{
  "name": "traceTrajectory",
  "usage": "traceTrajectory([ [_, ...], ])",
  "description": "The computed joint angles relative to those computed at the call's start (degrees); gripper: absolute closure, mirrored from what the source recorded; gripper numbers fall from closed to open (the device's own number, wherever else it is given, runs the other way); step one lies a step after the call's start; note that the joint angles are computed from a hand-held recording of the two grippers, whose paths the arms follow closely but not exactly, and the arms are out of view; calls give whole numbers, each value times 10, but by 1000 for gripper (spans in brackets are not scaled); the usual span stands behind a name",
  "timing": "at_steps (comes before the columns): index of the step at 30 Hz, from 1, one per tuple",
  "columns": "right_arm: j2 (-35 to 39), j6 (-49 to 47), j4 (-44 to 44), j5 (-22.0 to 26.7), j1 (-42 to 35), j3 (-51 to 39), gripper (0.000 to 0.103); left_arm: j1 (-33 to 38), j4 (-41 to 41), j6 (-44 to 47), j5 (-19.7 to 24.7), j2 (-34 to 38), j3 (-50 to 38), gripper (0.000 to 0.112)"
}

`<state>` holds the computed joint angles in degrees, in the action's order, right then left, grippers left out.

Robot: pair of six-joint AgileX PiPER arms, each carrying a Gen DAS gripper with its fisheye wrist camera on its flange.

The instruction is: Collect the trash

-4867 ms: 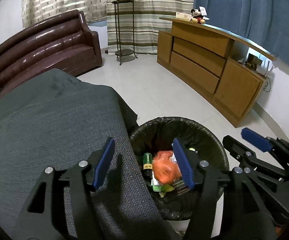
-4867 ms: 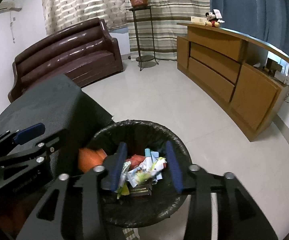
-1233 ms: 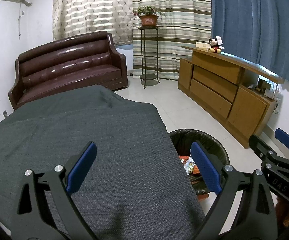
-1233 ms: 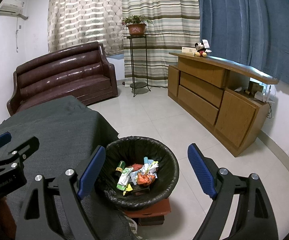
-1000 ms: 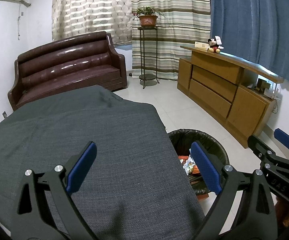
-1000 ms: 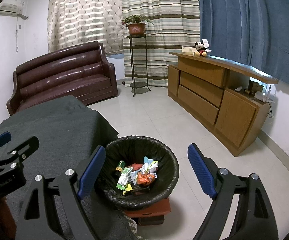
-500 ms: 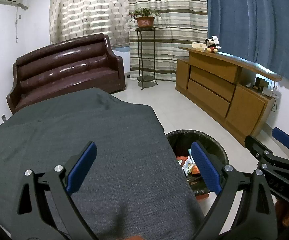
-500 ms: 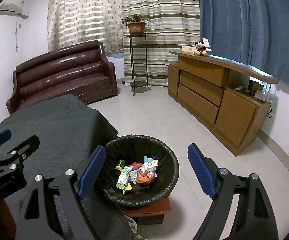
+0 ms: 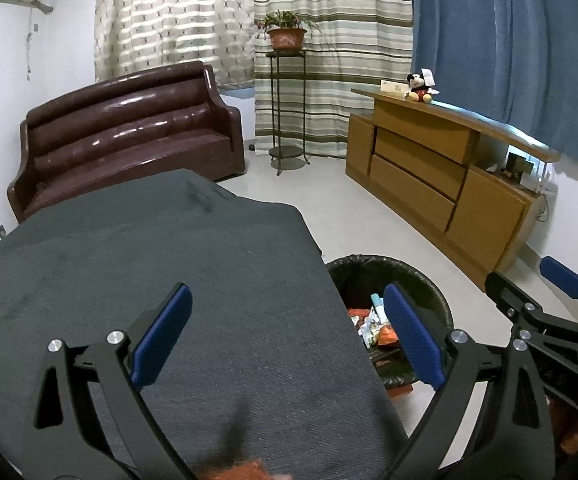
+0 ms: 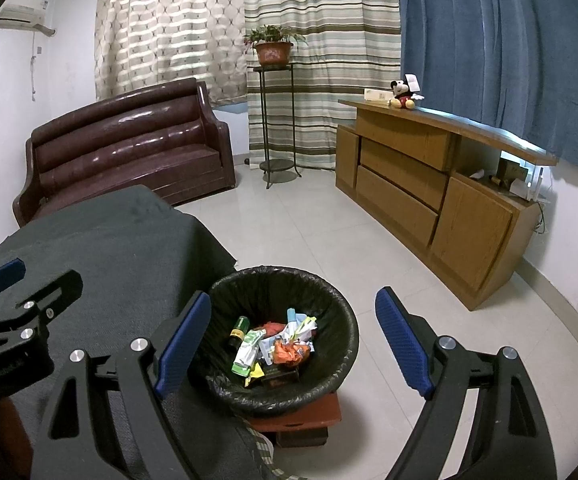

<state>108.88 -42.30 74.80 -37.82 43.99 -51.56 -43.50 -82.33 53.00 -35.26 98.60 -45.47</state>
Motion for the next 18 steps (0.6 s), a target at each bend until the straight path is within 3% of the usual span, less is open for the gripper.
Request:
traceTrajectory([
  [4,-1,-2,2,0,0,0,21,12,7,-3,15,0,1,18],
  [11,-2,-3,5,0,2,2,21,0,-16,23,-35,18,-12,18],
  [18,-1,-4,9,2,12,7,21,26,-18,23,-12,10,-1,18],
])
